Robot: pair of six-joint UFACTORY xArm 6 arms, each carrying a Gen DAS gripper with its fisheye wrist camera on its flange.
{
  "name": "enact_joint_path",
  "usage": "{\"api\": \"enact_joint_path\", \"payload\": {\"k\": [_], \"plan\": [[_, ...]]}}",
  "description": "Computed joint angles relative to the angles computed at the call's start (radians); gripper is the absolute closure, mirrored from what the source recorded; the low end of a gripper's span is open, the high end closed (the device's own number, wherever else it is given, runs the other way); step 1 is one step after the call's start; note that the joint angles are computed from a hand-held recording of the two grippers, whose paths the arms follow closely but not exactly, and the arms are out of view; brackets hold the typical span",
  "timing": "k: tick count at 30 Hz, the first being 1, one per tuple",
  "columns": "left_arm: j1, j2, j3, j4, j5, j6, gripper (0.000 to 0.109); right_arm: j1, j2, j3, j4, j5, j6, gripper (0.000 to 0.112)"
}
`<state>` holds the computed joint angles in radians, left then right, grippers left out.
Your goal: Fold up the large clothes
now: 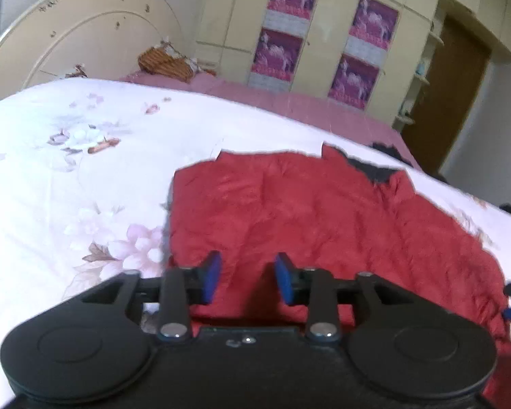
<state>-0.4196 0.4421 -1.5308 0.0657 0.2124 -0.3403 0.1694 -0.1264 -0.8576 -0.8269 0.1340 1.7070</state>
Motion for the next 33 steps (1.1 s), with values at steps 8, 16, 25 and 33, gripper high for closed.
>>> {"api": "enact_joint_path", "payload": {"k": [8, 16, 25, 33], "plan": [[-0.011, 0.008, 0.012, -0.211, -0.029, 0.222, 0.075, 0.029, 0.006, -0.056, -0.100, 0.076, 0.045, 0.098], [-0.030, 0.016, 0.001, -0.238, 0.014, 0.328, 0.073, 0.078, -0.064, -0.011, -0.083, 0.189, -0.022, 0.098], [-0.013, -0.019, 0.011, -0.352, -0.012, 0.470, 0.064, 0.145, -0.082, -0.043, -0.196, 0.414, 0.087, 0.034], [0.003, 0.275, -0.431, -0.325, 0.162, 0.506, 0.064, 0.070, 0.128, -0.234, -0.044, 0.264, -0.248, 0.077]]}}
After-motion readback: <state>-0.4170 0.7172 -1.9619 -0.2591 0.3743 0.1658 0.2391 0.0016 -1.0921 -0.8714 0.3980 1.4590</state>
